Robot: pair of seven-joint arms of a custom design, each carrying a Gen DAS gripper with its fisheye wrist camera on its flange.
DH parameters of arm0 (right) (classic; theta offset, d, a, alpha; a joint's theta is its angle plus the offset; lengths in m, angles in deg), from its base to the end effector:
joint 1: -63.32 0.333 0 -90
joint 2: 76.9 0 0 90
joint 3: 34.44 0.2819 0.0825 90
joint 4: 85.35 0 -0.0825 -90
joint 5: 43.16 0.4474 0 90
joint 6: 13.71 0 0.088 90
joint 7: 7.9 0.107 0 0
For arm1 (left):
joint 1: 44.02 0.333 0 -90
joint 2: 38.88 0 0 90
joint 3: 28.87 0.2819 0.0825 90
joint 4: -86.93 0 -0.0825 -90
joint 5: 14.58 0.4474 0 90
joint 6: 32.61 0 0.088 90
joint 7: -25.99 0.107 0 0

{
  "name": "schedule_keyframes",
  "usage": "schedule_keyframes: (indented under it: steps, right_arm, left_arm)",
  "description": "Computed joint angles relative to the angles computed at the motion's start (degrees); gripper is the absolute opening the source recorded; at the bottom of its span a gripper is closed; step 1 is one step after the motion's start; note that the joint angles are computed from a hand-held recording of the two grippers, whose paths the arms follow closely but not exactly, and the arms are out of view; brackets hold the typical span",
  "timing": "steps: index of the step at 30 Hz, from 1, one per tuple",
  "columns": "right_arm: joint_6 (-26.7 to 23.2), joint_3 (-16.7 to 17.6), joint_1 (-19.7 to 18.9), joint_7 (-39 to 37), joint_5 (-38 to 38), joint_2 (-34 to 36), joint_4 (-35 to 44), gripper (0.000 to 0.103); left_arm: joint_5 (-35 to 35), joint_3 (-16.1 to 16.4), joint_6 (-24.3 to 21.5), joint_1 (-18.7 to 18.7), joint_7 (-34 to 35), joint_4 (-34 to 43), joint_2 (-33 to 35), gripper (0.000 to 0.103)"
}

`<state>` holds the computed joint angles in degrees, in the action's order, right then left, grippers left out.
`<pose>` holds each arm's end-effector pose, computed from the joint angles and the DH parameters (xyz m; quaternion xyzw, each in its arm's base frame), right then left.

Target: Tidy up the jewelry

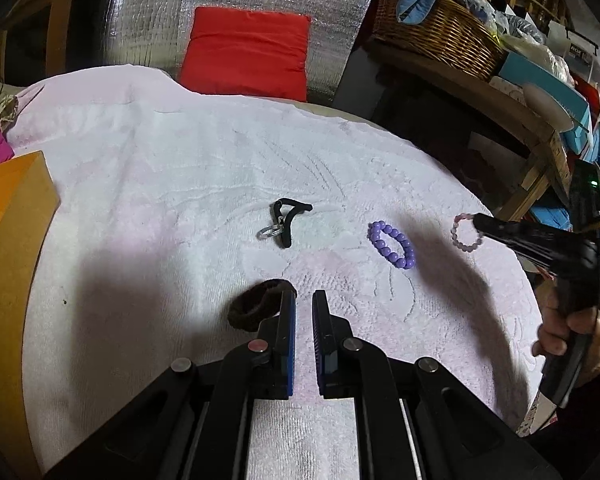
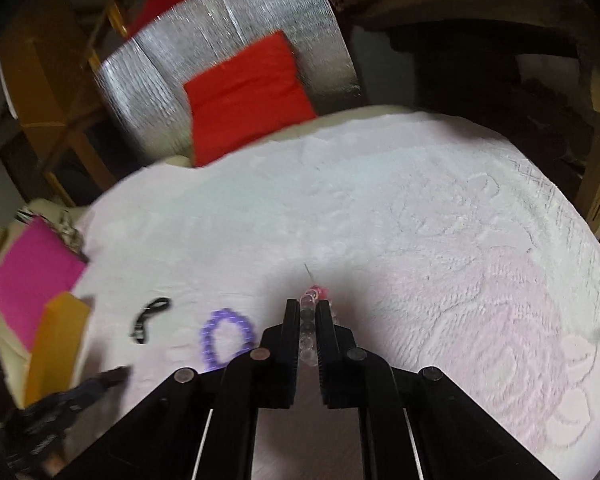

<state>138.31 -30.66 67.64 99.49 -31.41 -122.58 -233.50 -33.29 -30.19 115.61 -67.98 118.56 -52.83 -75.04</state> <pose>0.4453 0.0600 0.5694 -0.5391 0.7289 -0.1759 0.3836 0.4471 -0.2057 0.5690 -0.5527 0.7335 -0.3816 0.1043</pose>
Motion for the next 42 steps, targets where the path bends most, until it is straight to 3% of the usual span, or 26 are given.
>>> schedule_keyframes:
  steps: [4, 9, 14, 18, 22, 26, 29, 32, 37, 40, 42]
  right_arm:
    - [1.4, -3.0, 2.8, -2.4, 3.4, -3.8, -2.6, 0.009]
    - [2.1, -3.4, 5.0, -3.6, 6.8, -3.4, -1.4, 0.009]
    - [3.0, -3.8, 10.5, -6.2, 11.0, -0.9, 2.2, 0.009]
    - [3.2, -3.2, 16.3, -9.4, 14.6, 6.1, 9.1, 0.009]
    - [1.9, -1.5, 21.3, -12.4, 17.7, 15.6, 19.1, 0.009]
    - [0.6, 2.9, 23.2, -12.3, 17.2, 26.0, 29.6, 0.009]
    - [-0.5, 6.1, 23.7, -9.3, 14.1, 33.3, 37.0, 0.009]
    - [-3.2, 9.5, 24.5, -3.0, 4.4, 42.3, 46.3, 0.009]
    - [-9.1, 9.5, 29.4, 3.9, -7.4, 53.9, 59.2, 0.009]
    - [-12.9, 8.4, 32.0, 6.3, -10.5, 58.1, 64.4, 0.01]
    - [-15.8, 7.7, 33.3, 7.0, -12.1, 59.1, 66.3, 0.017]
  left_arm:
    - [0.0, 0.0, 0.5, 0.1, 0.0, -0.3, -0.4, 0.008]
    - [2.1, -1.1, 1.2, 1.2, -1.5, -0.7, -1.4, 0.008]
    - [3.6, -0.7, 2.7, 2.3, -4.2, -3.4, -7.3, 0.008]
    - [5.5, 0.7, 3.9, 3.3, -6.7, -6.9, -16.0, 0.008]
    - [12.1, 0.4, 1.1, 8.8, -9.2, -9.2, -24.6, 0.008]
    - [16.8, 2.0, -2.9, 14.6, -11.0, -11.5, -30.7, 0.008]
    - [19.4, 3.4, -6.2, 18.9, -12.3, -13.2, -32.4, 0.008]
    - [21.1, 4.7, -9.4, 22.5, -12.7, -15.2, -32.8, 0.008]
    - [21.0, 6.1, -13.7, 24.2, -11.4, -16.6, -31.6, 0.009]
    - [21.2, 5.2, -16.5, 25.3, -11.9, -16.4, -30.6, 0.03]
    - [21.2, 5.1, -16.9, 25.9, -12.2, -16.7, -31.3, 0.062]
